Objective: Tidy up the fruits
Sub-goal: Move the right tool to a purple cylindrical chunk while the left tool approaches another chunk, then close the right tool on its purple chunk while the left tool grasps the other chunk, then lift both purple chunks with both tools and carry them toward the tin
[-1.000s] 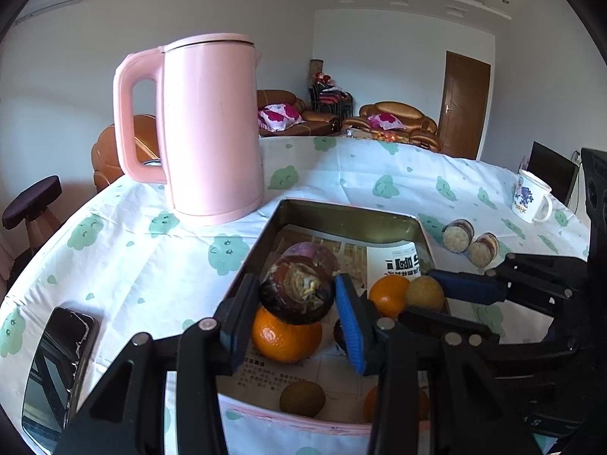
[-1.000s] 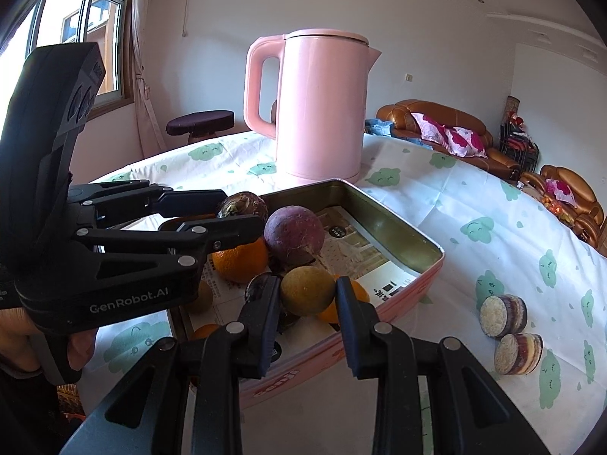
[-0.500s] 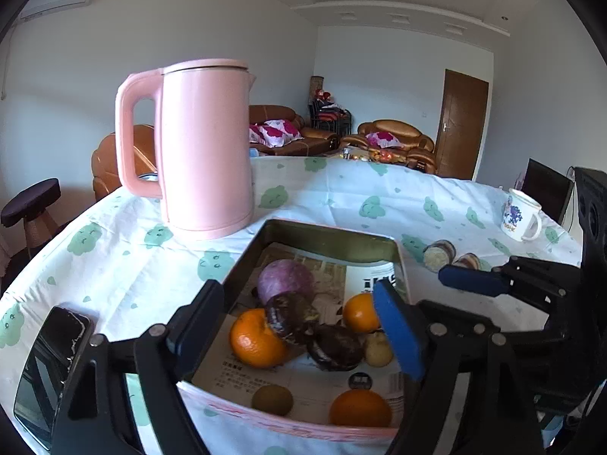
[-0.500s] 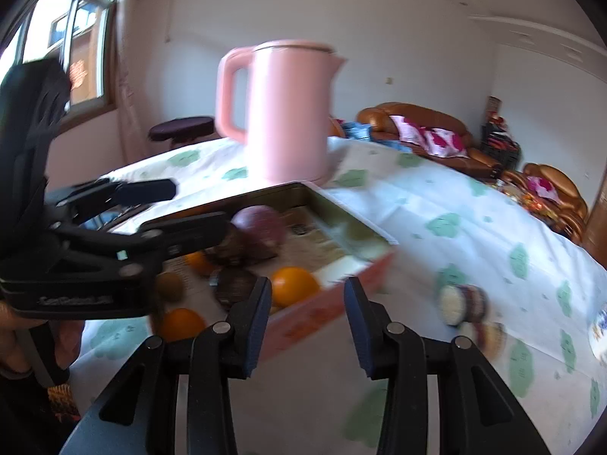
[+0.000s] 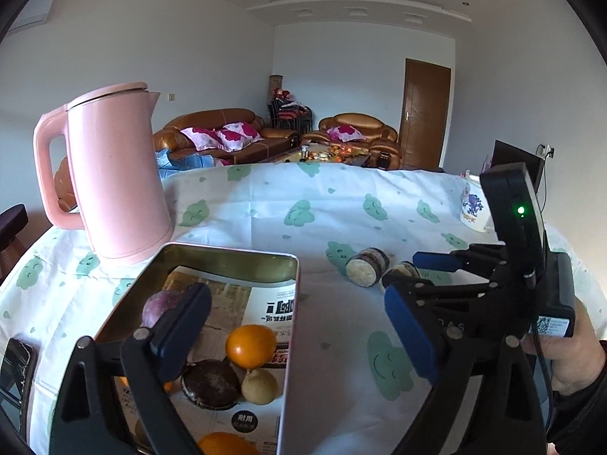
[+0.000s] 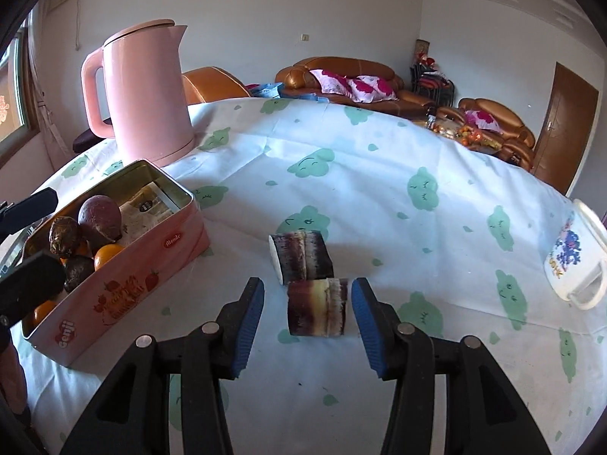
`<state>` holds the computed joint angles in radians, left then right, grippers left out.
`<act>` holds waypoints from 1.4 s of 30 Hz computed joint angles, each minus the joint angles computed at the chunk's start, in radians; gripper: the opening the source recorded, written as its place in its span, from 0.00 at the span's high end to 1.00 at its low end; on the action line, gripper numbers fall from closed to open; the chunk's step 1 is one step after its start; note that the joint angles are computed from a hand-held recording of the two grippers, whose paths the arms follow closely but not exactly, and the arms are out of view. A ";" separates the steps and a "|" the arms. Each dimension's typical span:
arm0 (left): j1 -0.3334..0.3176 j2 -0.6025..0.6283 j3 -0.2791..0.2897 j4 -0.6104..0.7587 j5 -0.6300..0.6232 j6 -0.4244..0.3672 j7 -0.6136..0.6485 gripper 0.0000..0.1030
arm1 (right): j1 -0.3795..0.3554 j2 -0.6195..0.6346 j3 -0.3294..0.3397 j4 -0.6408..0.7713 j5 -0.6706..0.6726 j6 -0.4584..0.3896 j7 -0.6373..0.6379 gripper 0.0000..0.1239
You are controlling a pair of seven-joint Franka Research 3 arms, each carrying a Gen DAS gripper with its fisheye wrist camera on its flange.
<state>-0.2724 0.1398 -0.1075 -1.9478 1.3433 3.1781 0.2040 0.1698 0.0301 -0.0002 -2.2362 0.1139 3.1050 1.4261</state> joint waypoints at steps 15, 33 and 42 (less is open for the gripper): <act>-0.039 0.155 -0.110 0.142 -0.494 -0.148 0.546 0.08 | -0.052 -0.009 -0.080 -0.030 -0.195 0.010 0.264 0.70; -0.143 0.467 -0.127 0.569 -0.950 -0.488 0.983 0.39 | -0.090 -0.026 -0.025 -0.055 0.150 0.072 0.003 0.70; -0.137 0.450 -0.125 0.533 -1.025 -0.439 1.035 0.45 | -0.080 -0.027 -0.020 -0.056 0.242 0.085 -0.079 0.70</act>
<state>-0.4099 0.5902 -0.2327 -1.4148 0.3182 2.7388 1.2395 0.0897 0.0035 -0.0205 -2.2921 0.3563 3.1898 1.3474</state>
